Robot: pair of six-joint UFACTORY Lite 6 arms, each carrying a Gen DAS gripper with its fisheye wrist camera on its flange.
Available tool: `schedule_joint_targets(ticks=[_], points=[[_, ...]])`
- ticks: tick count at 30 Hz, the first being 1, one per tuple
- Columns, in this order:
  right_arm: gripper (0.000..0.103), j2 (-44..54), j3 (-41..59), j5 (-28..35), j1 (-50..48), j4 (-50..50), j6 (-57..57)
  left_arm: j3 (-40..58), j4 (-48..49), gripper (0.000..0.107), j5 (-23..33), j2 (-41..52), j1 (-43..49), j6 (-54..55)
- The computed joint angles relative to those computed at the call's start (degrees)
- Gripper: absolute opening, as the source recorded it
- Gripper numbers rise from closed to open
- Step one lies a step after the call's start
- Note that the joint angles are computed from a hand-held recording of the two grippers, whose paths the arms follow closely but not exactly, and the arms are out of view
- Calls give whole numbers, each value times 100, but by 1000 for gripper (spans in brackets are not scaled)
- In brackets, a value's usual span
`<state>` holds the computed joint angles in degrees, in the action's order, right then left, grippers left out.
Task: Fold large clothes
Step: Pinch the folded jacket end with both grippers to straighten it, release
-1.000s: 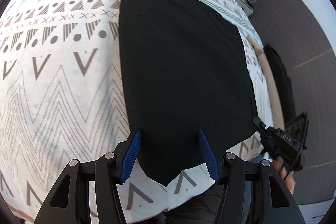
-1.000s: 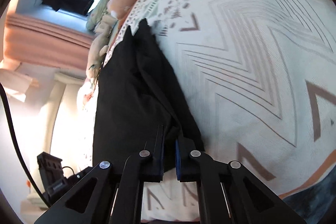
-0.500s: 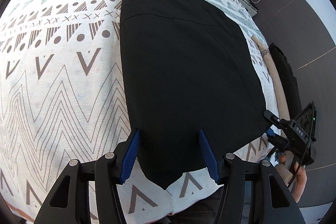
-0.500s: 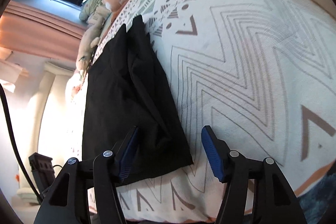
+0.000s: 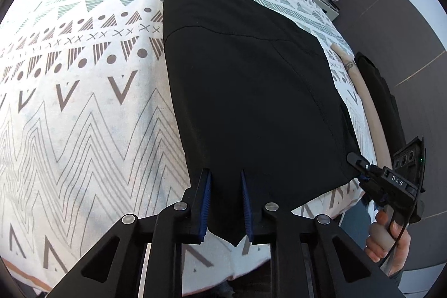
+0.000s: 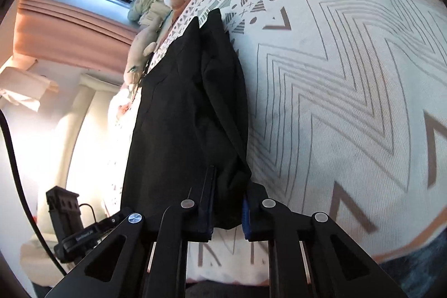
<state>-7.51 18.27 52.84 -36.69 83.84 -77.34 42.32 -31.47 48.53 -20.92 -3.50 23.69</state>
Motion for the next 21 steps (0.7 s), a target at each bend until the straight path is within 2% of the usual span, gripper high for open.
schedule_joint_targets(ticks=[8, 10, 11, 12, 13, 17, 18, 21], points=[[16, -1054, -827, 462, -702, -1104, 217, -335, 383, 21, 659, -761, 278, 75], [18, -1349, -759, 319, -607, -1467, 568, -304, 354, 23, 834, -702, 472, 106], [23, -1484, -688, 202, -531, -1630, 792, -265, 271, 28, 913, -619, 602, 201], [32, -1553, -598, 98, -434, -1732, 984, -218, 184, 31, 970, -513, 717, 276], [36, -1591, -467, 60, -434, -1838, 1102, -140, 43, 32, 1040, -346, 895, 413], [73, -1225, 87, 194, -615, -1726, 946, 47, -326, 52, 1016, -3, 1267, 586], [78, -994, 273, 243, -619, -1677, 873, 83, -435, 56, 967, 60, 1320, 646], [79, -295, 816, 233, -501, -1581, 726, 182, -590, 56, 790, 328, 1336, 760]])
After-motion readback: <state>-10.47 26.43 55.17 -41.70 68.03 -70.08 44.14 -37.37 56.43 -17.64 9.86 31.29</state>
